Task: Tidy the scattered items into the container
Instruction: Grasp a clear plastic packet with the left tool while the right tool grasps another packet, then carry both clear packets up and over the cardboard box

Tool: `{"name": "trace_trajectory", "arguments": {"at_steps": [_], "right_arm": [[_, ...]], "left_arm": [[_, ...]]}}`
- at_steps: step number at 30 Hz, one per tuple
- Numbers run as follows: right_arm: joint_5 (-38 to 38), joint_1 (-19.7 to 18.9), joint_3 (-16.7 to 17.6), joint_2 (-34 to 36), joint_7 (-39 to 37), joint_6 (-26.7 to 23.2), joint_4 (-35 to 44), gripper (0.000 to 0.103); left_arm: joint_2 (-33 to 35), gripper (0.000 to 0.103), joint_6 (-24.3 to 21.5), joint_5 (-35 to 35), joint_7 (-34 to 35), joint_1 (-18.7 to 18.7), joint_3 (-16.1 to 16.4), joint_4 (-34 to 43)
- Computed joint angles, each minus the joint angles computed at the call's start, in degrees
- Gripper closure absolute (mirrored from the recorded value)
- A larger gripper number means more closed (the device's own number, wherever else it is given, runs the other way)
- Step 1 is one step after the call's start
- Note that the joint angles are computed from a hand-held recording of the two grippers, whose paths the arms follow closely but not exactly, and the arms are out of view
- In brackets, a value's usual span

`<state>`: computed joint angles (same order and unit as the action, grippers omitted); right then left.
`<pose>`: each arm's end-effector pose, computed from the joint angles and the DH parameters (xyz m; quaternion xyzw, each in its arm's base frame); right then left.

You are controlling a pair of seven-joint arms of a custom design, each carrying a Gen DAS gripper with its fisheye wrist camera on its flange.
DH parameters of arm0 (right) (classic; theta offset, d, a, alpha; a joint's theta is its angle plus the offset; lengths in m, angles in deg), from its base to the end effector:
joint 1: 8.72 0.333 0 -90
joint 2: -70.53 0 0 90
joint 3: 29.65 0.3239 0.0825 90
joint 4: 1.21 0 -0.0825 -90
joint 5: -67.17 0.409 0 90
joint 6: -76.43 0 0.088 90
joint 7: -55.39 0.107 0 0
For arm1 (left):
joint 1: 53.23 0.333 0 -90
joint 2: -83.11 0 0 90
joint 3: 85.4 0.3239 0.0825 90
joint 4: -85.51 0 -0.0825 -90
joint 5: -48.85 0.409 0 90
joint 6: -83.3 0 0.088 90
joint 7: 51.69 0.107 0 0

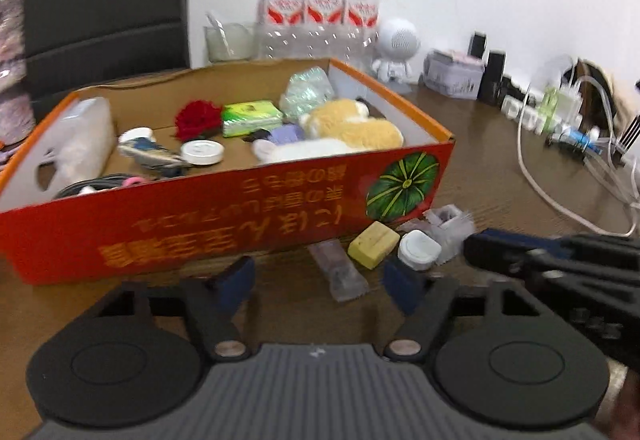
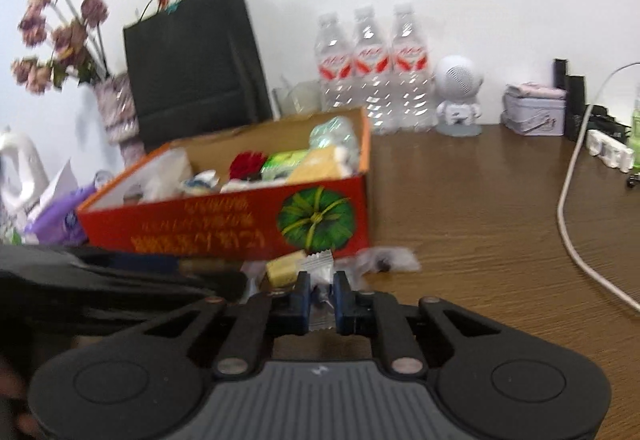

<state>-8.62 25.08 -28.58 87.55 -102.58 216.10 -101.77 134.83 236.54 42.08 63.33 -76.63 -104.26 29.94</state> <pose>0.5737 0.3958 0.4377 -0.4670 0.7283 -0.3477 0.3613 0.7155 -0.4707 0.4336 -0.3160 0.8478 -0.4063 0.1279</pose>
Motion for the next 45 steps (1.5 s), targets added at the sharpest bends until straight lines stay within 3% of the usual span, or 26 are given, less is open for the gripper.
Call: {"name": "trace_trajectory", "arguments": {"at_steps": [2, 3, 5, 6, 12, 18, 21, 23, 26, 30, 33, 36, 37, 40, 42, 44, 45], "right_arm": [[0.7, 0.0, 0.0, -0.4, 1.1, -1.2, -0.5, 0.093], [1.5, -0.1, 0.1, -0.4, 0.9, -1.8, -0.3, 0.093], [2.0, -0.3, 0.1, -0.4, 0.9, -1.4, -0.4, 0.093], [1.7, -0.2, 0.1, -0.4, 1.3, -1.3, -0.4, 0.093], [1.4, 0.0, 0.2, 0.2, -0.2, -0.6, 0.3, 0.093], [1.4, -0.3, 0.2, 0.6, -2.6, 2.7, 0.8, 0.092], [4.9, -0.2, 0.8, 2.9, -9.7, 5.5, 3.4, 0.092], [9.2, 0.4, 1.2, 4.4, -14.6, 7.1, 5.2, 0.092], [12.3, 3.6, 1.1, 5.4, -18.6, 4.7, 7.1, 0.092], [13.9, 8.2, 0.6, 5.0, -16.4, 0.7, 6.8, 0.091], [13.5, 10.1, 0.6, 4.6, -14.4, -2.1, 6.4, 0.087], [13.0, 10.7, 0.9, 3.7, -13.8, -3.5, 5.8, 0.058], [12.6, 10.7, 1.0, 3.5, -13.4, -3.5, 5.5, 0.057], [12.4, 10.4, 1.4, 3.3, -12.8, -3.0, 5.0, 0.058], [12.2, 10.3, 1.4, 3.8, -12.7, -3.2, 5.3, 0.058], [12.5, 10.3, 1.5, 4.4, -14.0, -4.1, 6.3, 0.063], [12.9, 10.4, 1.5, 4.8, -15.1, -4.6, 6.8, 0.073]], "left_arm": [[2.2, 0.044, -1.5, 0.3, 0.4, -0.6, -0.1, 3.6], [3.0, 0.051, -2.0, -0.1, 1.0, -0.5, -0.6, 4.7], [4.1, 0.069, -3.5, -1.7, 2.2, 0.2, -2.0, 6.4], [4.2, 0.085, -4.6, -2.2, 2.4, 0.3, -2.1, 6.7], [-3.3, 0.086, 1.5, -3.8, 3.0, 2.9, -1.9, -6.3], [-18.0, 0.086, 13.3, -8.4, 4.5, 11.6, -5.8, -30.9], [-23.9, 0.086, 15.1, -13.2, 5.3, 17.1, -9.0, -39.8], [-27.3, 0.086, 15.9, -15.0, 6.2, 18.9, -9.5, -44.5], [-31.6, 0.086, 17.8, -16.8, 8.4, 20.2, -9.6, -50.3], [-34.3, 0.085, 18.2, -27.0, 17.2, 25.5, -15.4, -54.3], [-35.1, 0.083, 18.0, -29.9, 19.3, 24.2, -14.0, -54.6], [-36.1, 0.074, 17.2, -33.0, 21.9, 23.3, -12.9, -55.0], [-36.4, 0.074, 16.8, -32.9, 21.6, 22.3, -11.8, -55.1], [-36.9, 0.074, 17.3, -31.4, 20.2, 18.8, -8.4, -55.6], [-37.1, 0.074, 17.3, -31.8, 20.4, 18.1, -7.8, -55.7], [-37.3, 0.081, 18.1, -33.3, 22.3, 18.2, -8.1, -56.2], [-37.3, 0.082, 18.4, -34.4, 23.5, 18.6, -8.6, -56.3]]}}
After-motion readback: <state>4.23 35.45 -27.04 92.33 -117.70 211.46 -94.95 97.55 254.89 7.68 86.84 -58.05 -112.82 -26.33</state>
